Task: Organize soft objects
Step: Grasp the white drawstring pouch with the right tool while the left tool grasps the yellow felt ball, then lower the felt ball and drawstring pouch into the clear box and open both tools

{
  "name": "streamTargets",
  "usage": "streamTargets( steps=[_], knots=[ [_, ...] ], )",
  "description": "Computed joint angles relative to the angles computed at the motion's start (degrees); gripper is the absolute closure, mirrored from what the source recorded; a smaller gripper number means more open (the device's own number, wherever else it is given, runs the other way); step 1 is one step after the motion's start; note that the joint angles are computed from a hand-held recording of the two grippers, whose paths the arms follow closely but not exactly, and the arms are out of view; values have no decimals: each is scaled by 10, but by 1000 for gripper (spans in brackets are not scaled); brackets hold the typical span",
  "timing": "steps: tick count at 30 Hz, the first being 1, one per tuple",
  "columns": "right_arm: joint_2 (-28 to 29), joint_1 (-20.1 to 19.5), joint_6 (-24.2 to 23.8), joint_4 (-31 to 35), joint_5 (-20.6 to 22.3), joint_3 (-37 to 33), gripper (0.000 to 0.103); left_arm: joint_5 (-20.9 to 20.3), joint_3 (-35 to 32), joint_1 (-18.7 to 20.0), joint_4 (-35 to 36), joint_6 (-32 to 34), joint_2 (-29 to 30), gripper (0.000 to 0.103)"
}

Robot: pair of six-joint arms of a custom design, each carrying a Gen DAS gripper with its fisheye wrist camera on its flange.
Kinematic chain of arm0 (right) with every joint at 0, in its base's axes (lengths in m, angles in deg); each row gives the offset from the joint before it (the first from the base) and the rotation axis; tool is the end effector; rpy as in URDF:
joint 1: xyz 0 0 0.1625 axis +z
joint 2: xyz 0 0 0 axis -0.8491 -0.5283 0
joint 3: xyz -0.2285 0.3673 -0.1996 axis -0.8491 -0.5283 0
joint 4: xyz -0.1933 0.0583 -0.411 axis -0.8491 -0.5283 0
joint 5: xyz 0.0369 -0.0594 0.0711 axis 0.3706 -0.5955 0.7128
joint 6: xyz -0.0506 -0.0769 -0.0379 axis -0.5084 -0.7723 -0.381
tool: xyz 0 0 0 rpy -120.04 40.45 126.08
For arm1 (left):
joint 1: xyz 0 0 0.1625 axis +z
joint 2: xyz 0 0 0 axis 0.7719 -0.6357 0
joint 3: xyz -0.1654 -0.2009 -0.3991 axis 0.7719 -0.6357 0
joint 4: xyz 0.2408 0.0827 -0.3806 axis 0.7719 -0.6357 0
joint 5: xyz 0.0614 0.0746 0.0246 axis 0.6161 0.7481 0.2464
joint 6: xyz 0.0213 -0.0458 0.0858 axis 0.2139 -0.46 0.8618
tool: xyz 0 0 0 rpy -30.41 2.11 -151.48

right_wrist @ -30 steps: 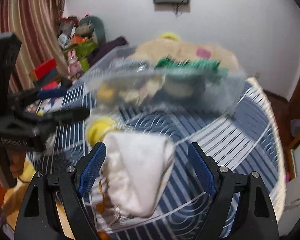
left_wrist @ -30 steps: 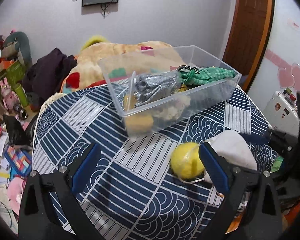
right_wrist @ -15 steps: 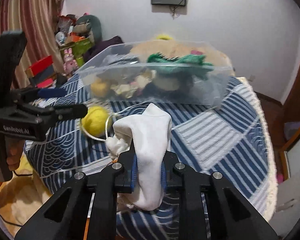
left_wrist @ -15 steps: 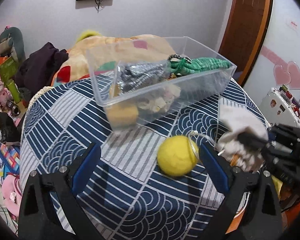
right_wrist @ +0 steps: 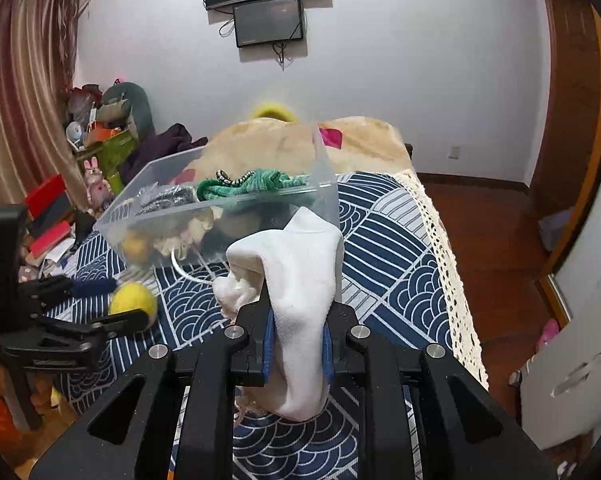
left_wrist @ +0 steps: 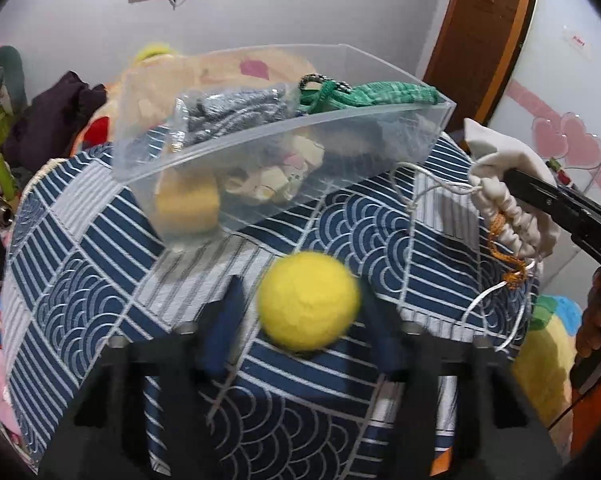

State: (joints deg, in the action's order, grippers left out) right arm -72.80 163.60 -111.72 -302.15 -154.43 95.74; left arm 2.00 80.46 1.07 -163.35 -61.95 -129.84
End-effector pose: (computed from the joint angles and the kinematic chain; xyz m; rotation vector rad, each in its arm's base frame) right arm 0.1920 -0.3883 0.1094 0.5369 -2.2542 1.0876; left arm -0.1118 -0.4339 0.1547 0.8457 2.5497 -0.6279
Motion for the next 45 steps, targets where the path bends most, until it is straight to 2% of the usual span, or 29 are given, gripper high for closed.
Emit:
streamTargets(
  steps=[11, 19, 22, 26, 37, 41, 45],
  knots=[
    [-4, 18, -3, 3, 43, -33, 86, 14, 3, -28, -78, 28, -30, 58],
    [12, 37, -30, 1, 59, -84, 86, 46, -31, -36, -154, 83, -20, 58],
    [15, 38, -33, 1, 69, -97, 86, 44, -52, -27, -164, 97, -8, 58],
    [26, 43, -38, 11, 68, -123, 86, 19, -84, -3, -150, 89, 7, 58],
    [52, 31, -19, 91, 42, -167, 86, 39, -142, 35, -101, 80, 69, 58],
    [55, 19, 14, 144, 35, -176, 86, 29, -160, 53, -64, 64, 83, 58],
    [55, 13, 8, 177, 24, -176, 85, 23, -167, 61, -39, 51, 86, 58]
  ],
)
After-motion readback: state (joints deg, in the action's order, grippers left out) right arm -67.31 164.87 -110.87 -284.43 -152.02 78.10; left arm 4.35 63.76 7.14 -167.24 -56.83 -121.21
